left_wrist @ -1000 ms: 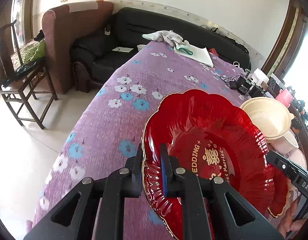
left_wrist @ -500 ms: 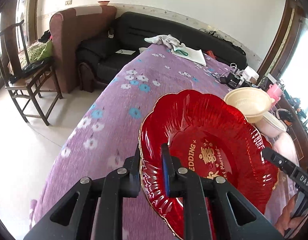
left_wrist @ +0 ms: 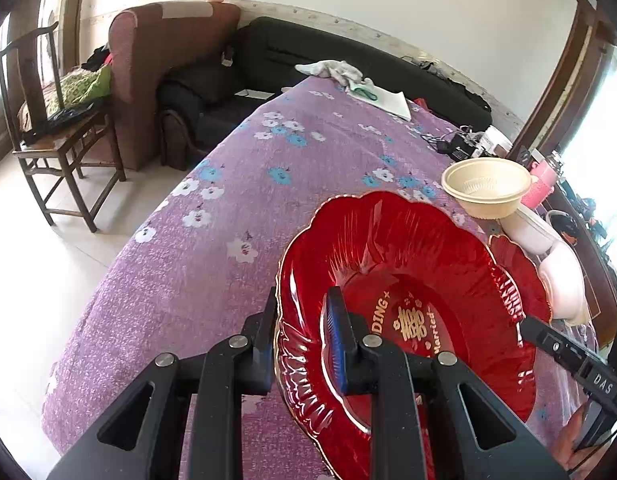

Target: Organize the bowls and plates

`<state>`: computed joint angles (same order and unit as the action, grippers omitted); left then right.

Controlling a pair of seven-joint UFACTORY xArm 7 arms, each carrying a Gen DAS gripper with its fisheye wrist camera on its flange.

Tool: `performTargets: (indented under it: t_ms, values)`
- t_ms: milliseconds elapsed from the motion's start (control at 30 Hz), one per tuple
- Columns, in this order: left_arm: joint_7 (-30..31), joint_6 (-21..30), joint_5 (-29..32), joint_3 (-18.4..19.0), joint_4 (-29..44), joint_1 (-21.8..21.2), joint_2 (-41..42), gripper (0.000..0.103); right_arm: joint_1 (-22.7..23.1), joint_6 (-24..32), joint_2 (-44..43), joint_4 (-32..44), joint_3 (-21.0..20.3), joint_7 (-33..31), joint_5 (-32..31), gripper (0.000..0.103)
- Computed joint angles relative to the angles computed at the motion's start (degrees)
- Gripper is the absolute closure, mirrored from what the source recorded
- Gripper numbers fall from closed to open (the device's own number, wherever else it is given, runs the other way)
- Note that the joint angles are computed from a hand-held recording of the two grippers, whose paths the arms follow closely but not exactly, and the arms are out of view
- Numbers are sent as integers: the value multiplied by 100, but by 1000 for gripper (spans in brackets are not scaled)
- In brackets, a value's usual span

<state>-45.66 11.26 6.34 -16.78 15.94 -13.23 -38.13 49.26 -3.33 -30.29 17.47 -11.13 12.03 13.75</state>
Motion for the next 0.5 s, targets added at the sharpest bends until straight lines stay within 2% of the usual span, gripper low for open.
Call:
performTargets:
  t_ms: [167, 267, 367, 500]
  values:
    - [-3, -44, -86, 136, -87, -75, 20, 81, 425, -93, 136, 8, -372, -51, 77, 89]
    - [82, -30, -154, 221, -96, -196, 82, 70, 691, -89, 79, -17, -647, -100, 93, 89]
    - [82, 52, -126, 112, -90, -177, 1, 62, 702, -1, -32, -54, -658, -173, 115, 89]
    - [-68, 261, -50, -17, -163, -54, -370, 50, 446, 65, -363, -251, -521, -192, 174, 88]
